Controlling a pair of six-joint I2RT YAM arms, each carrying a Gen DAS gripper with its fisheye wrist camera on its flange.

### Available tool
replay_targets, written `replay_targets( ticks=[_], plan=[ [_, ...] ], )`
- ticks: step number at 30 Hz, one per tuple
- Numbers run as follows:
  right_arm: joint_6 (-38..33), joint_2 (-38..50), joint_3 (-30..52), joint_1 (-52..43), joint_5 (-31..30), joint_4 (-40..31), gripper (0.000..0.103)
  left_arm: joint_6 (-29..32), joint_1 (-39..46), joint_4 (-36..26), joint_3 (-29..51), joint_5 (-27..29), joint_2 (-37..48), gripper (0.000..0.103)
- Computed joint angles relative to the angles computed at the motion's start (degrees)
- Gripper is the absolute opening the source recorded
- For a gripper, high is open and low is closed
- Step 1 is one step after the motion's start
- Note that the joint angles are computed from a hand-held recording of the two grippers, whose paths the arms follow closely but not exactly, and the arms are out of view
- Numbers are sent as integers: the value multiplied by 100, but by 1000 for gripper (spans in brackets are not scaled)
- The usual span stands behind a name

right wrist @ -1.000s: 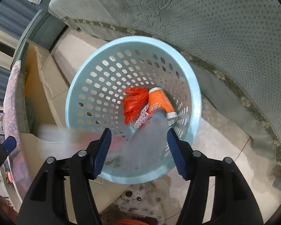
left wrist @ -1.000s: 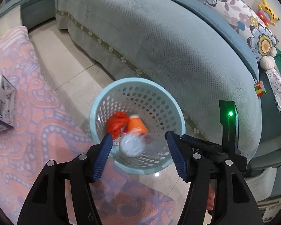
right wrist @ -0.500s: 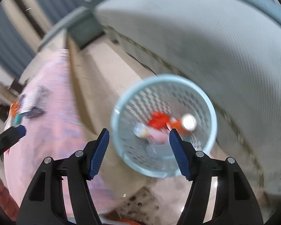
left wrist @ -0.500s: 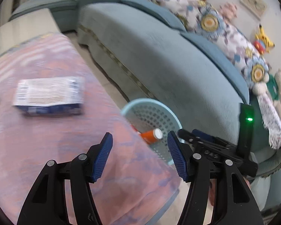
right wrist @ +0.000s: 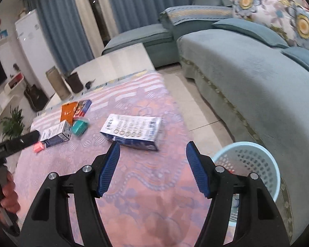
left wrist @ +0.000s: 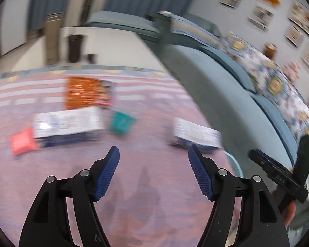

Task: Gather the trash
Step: 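Move both tools back over the table toward the milk cartons, then grasp a white milk carton with the left tool while the right tool grasps another carton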

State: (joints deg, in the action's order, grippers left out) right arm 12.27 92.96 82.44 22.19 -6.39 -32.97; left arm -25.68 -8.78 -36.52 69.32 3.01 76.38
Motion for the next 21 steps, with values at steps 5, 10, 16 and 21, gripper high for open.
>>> replay_targets(
  ticks=[5,10,16,21],
  plan=[
    [126,1049,841,109,-123,-309,63,397,1487,42,-354,327,-57,72],
    [448,1578,1093,-7,-455,-333,63,626,2238,343,-434,416,376,74],
    [402,1811,1260,44,-414,-387,63,729,2321,533,-264,796,968,74],
    [304,1881,1345,170,-465,-392,63,817,2144,600,-522,911,865,74]
  ],
)
